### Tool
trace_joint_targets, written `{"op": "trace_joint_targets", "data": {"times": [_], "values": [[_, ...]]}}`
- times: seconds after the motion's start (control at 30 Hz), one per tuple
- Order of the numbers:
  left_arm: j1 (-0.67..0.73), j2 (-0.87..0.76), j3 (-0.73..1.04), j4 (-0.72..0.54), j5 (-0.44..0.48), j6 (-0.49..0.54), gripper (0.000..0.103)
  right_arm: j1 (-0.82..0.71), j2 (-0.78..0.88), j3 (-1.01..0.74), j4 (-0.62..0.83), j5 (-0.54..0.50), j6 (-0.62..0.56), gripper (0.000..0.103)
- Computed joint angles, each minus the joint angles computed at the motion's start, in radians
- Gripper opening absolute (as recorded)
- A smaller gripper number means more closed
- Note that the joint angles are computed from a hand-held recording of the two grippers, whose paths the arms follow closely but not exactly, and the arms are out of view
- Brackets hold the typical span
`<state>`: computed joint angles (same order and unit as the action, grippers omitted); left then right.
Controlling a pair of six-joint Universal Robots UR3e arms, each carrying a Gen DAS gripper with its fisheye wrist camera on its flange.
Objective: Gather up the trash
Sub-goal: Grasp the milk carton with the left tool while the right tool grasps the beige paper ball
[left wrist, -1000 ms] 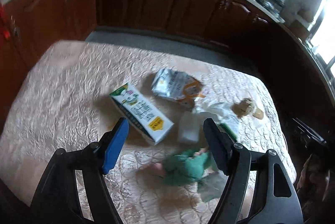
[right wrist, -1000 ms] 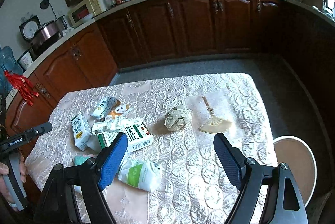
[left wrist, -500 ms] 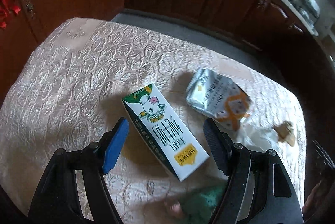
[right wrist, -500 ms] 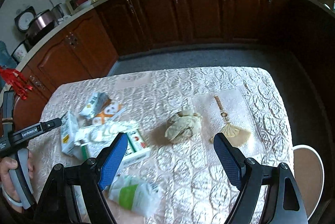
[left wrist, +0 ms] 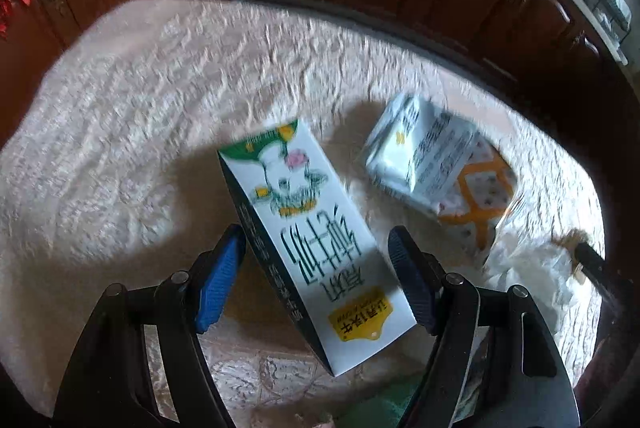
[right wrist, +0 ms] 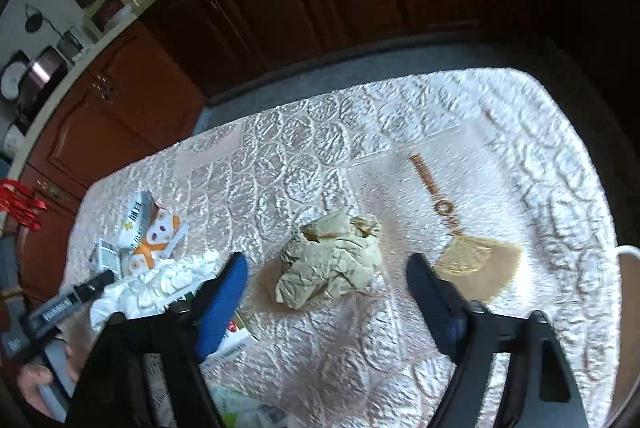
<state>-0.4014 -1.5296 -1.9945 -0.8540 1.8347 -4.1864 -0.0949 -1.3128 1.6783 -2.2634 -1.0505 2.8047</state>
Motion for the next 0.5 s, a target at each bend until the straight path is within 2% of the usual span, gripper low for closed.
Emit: {"op": "trace_joint_targets", "data": {"times": [0.03, 0.13, 0.33, 0.5], "values": [[0.007, 0.011, -0.023, 0.024, -0.017, 0.004, 0.069, -0.002, 0.005, -0.004, 0.011, 0.004, -0.004, 0.043], [0.012, 0.047, -0.07, 0.064, -0.02, 0.01, 0.066, -0.027, -0.011, 0.028, 0.003, 0.041, -0.034, 0.037], [-0.038, 0.144, -0.061, -0.022, 0.051, 0.015, 0.061, -0.107, -0.135, 0.11, 0.047, 0.116, -0.14, 0.034], [-0.171, 0.156, 0.078, -0.143, 0.142, -0.008, 0.058, -0.193, -0.288, 0.157, 0.199, 0.191, -0.272, 0.033]]}}
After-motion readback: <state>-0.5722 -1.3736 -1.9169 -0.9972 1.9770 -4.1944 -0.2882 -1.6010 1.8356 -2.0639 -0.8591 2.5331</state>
